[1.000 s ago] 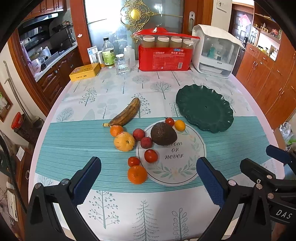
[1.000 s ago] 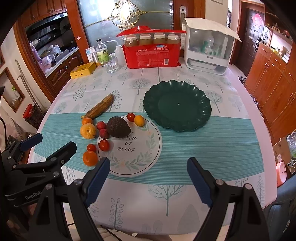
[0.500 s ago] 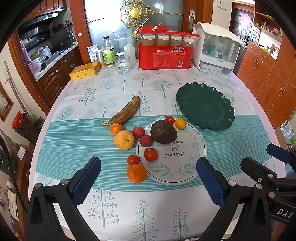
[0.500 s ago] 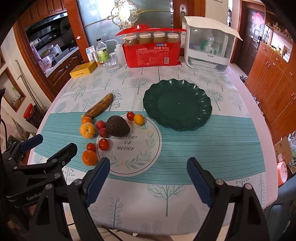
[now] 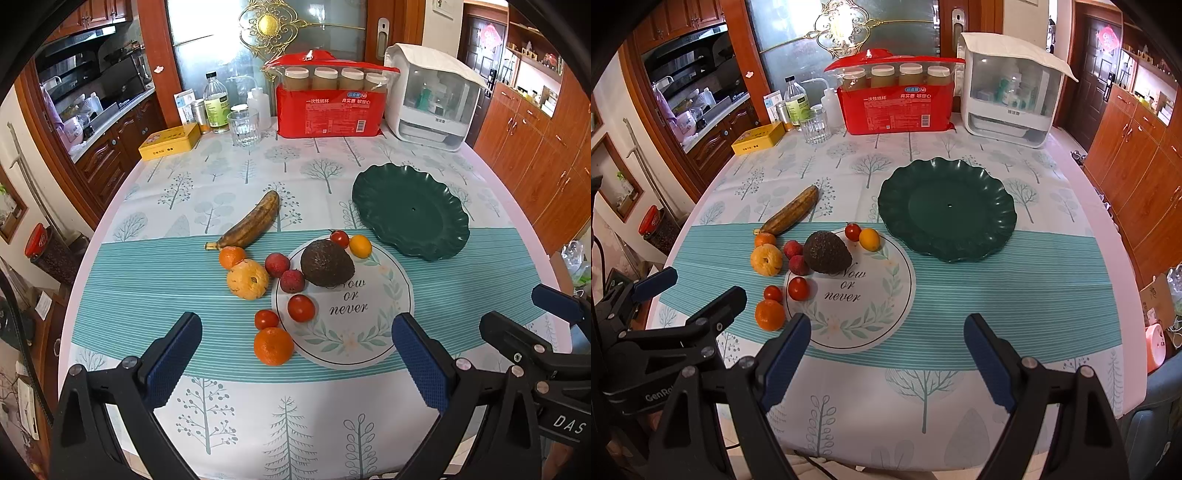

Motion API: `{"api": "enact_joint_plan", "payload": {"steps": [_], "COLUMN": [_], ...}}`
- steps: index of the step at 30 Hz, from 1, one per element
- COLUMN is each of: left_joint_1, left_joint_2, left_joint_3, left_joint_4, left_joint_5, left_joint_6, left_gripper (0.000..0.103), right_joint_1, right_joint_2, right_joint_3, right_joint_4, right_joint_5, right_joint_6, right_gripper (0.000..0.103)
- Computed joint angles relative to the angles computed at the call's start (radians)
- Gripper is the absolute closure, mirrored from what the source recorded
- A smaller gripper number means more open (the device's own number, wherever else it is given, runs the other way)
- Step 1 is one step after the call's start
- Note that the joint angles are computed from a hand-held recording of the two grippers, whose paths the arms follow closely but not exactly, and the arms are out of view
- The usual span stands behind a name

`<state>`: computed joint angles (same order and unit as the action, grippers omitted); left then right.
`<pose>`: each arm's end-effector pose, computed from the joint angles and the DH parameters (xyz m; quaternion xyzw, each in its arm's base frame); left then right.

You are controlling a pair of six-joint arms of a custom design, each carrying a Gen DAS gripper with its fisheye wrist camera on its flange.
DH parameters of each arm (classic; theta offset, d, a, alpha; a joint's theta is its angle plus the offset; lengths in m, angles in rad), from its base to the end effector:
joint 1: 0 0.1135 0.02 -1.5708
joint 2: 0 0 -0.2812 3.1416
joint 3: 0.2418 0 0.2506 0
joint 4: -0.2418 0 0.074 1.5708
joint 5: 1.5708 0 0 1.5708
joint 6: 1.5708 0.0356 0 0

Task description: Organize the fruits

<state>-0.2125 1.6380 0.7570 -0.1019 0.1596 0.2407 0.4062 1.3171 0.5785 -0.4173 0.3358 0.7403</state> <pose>0.2926 -0.0689 0.1537 0.2369 0.9245 -0.0722 0.2899 0.2004 0.0734 0.1678 0.1944 0.9456 -0.0273 0.2593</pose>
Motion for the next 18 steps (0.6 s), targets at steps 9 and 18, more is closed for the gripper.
{"api": "enact_joint_plan", "payload": {"steps": [9,18], "left_joint_1": [-0.002,0.001], "left_joint_2": [-0.001,0.005], "left_joint_3": [0.001,-0.013], "left_joint_4": [0.001,0.021], "left_joint_5": [-0.002,-0.007], "left_joint_6": [-0.002,-0.001], "left_gripper": [0.001,0.001], "right_joint_1": [-0.001,-0.011], "right_joint_2": [0.004,0.011], "right_joint_3": [0.001,0.003], "right_joint_4": [0.003,0.013], "right_joint_5": [0.0,-0.007], "right_joint_6": [-0.004,-0.019], "right_gripper": [0.017,0.017]}}
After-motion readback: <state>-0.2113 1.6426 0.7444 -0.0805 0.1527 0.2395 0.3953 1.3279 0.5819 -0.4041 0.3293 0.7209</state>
